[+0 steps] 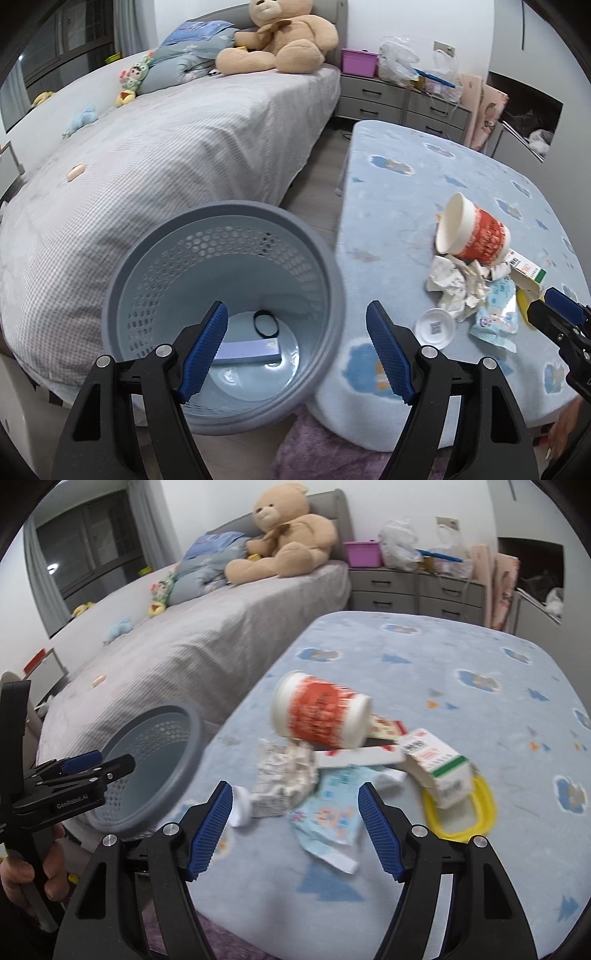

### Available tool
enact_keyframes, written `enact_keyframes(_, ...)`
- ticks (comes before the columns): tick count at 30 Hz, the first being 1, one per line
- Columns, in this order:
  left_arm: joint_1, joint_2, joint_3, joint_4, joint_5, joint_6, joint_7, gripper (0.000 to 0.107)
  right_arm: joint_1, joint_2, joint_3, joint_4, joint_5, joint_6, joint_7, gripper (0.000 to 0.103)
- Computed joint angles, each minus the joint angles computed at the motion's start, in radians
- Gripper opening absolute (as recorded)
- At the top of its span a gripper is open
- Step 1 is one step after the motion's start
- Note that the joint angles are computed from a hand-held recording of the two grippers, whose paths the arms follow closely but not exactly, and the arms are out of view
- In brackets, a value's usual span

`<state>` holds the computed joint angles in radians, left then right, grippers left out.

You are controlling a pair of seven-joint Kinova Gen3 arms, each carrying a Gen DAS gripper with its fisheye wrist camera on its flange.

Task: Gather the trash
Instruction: 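Return to the table and grasp the yellow lid with the right tool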

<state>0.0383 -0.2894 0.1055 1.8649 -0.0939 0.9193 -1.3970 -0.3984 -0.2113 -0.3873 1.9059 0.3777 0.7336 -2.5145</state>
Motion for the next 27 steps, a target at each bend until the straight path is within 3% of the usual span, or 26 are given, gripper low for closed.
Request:
enact_keyframes(11,0.060,0.064,0.082,0.000,-0.032,-0.017,0.085,0.074,0.101,-0.104,0.034,0.108,-0.031,0.056,0.007,0.072)
enact_keyframes(19,0.113,0.105,0.111,0.004,-0.086,-0.008,0.177,0.074,0.149,-0.092,0.081,0.167,-0.072,0.029,0.063,0.074)
enact_keyframes(27,0.147,0.121,0.109,-0.003,-0.117,0.002,0.229,0.074,0.156,-0.032,0.112,0.165,-0.081,-0.005,0.118,0.084)
